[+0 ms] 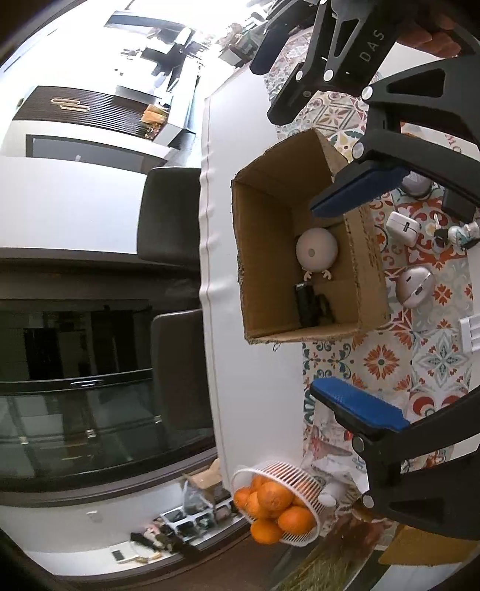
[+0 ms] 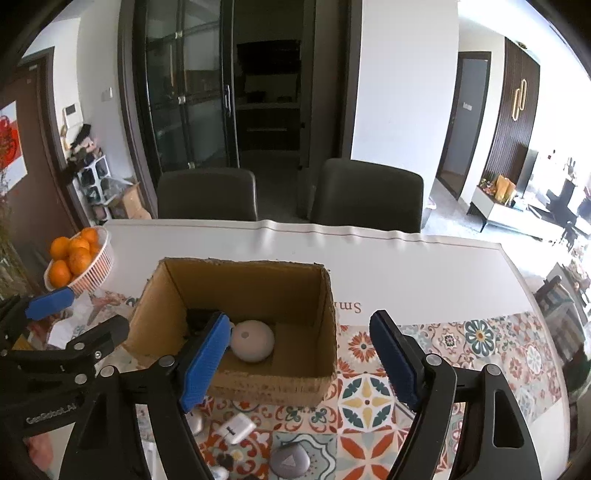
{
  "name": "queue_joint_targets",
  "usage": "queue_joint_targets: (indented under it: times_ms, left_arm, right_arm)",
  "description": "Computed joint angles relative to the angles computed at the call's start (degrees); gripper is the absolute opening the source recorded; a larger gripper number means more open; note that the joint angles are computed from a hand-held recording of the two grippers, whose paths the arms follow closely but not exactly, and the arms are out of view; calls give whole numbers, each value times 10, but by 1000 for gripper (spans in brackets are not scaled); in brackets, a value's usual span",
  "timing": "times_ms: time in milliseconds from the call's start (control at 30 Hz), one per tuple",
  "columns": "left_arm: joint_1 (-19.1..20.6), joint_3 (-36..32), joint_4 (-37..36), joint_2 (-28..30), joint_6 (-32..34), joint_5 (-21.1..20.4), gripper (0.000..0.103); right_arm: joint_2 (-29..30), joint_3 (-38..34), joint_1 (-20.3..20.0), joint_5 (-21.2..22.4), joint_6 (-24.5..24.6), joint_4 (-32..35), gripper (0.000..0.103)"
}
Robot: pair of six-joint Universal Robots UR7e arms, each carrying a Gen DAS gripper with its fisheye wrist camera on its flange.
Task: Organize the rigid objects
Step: 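Open the right tool to drop the pink toy into the box, then move the right tool back down toward the grey Sika puck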
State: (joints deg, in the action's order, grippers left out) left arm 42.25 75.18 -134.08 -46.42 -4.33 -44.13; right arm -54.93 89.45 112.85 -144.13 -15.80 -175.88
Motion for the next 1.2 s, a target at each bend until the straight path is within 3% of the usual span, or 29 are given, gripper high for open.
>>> queue_joint_targets:
  times_ms: [300, 600, 1200]
  left_arm:
    - [-18, 76, -76, -34, 23, 28, 97]
    - [-28, 144, -120, -65, 13, 46, 99]
    - [-33, 248, -192, -103, 15, 54, 102]
  right_arm:
    - [-8, 52, 13, -10, -37, -98, 79]
    - [11, 83, 26, -15, -153, -259, 86]
    - [-12, 170, 17, -9, -58, -241, 87]
